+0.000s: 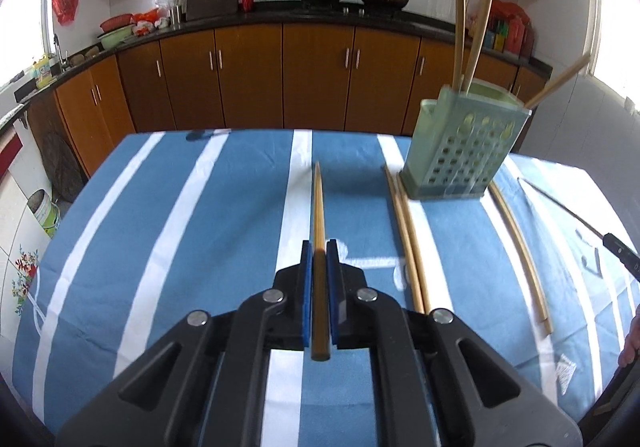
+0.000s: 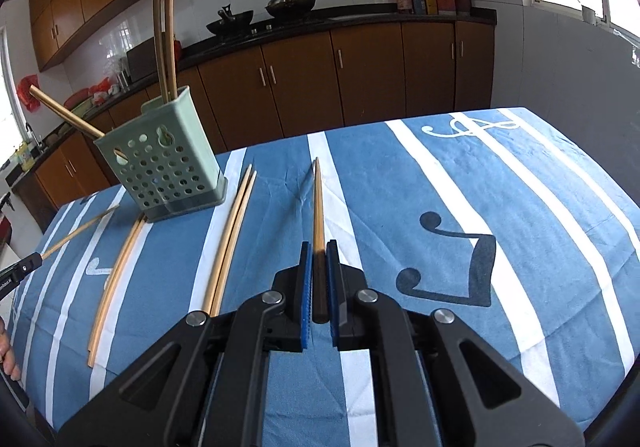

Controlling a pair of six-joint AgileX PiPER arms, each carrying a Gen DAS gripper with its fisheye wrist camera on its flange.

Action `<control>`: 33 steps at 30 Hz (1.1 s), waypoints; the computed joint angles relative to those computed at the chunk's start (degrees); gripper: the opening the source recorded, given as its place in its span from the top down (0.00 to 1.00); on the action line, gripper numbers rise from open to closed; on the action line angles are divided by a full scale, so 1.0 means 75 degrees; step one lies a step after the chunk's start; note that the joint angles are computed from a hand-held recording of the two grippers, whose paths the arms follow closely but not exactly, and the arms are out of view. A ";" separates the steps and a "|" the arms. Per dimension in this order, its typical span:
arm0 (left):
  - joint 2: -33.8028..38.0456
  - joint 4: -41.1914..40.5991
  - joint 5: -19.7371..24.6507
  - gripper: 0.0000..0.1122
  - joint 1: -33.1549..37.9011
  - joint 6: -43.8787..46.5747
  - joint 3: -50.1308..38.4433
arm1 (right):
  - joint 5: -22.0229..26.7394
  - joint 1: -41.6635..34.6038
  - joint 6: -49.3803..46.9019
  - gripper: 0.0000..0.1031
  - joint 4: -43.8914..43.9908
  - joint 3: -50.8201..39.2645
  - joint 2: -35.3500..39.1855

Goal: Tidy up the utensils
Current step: 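Lift the left tool's chopstick off the cloth while the right tool lifts its own, then lower the left chopstick into the green holder and open while the right does likewise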

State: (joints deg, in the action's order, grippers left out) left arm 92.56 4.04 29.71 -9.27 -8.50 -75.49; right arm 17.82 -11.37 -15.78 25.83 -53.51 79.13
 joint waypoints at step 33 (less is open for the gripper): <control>-0.0757 -0.0274 0.0075 0.93 -0.0233 0.0374 -0.1180 | 0.0126 -0.0027 -0.0133 0.92 0.0290 -0.1375 -0.0609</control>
State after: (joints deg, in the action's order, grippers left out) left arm 86.88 1.99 30.28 -11.02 -5.70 -84.34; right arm 18.77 -11.57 -16.78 28.01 -63.83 74.57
